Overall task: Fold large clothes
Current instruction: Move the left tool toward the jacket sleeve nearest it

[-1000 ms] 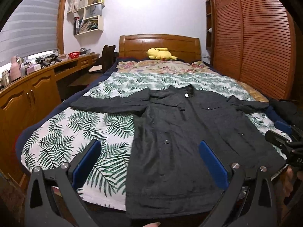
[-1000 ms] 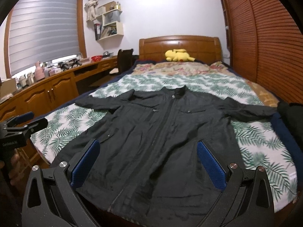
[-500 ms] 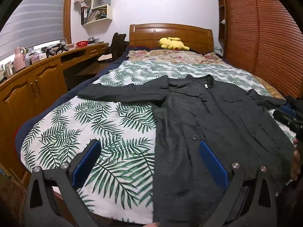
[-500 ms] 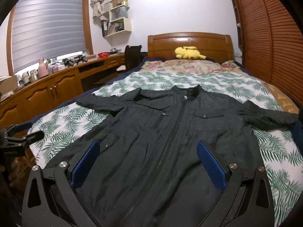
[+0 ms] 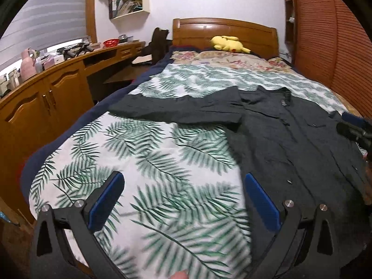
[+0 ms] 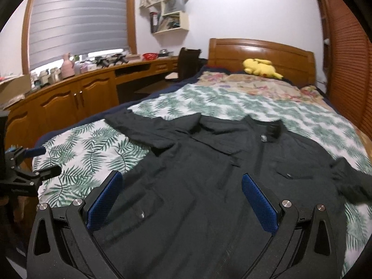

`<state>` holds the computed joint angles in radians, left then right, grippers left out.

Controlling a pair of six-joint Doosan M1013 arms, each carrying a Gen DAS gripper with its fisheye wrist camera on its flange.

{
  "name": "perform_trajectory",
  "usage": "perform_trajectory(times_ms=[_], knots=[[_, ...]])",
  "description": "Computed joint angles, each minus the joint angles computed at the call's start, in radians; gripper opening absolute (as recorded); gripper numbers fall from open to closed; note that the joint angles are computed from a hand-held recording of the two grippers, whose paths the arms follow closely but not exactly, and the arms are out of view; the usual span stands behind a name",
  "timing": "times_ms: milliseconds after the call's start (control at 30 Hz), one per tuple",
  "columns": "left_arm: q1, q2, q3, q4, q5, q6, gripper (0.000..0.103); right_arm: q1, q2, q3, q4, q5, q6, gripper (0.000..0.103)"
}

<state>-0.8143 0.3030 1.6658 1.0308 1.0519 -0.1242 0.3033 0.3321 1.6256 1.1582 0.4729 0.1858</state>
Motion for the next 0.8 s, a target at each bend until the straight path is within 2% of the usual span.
perform_trajectory(times_ms=[200,367,467,633,800], knots=[[0.053,-0.008,0.003,-0.03,-0.003,0.055,0.103,0.026,0.081,-0.064,-0.177,0.02,0.163,0.103],[0.104,-0.002,0.0,-0.057,-0.057,0.096,0.103,0.013,0.135,-0.105,-0.267,0.107,0.28,0.103],[0.137,0.013,-0.011,-0.067,-0.09,0.123,0.103,0.007,0.143,-0.112,-0.265,0.132,0.3,0.103],[0.208,0.035,-0.026,-0.114,-0.206,0.182,0.103,0.011,0.146,-0.112,-0.273,0.123,0.303,0.103],[0.268,0.068,-0.064,-0.147,-0.253,0.24,0.103,0.013,0.148,-0.113,-0.29,0.116,0.317,0.103]])
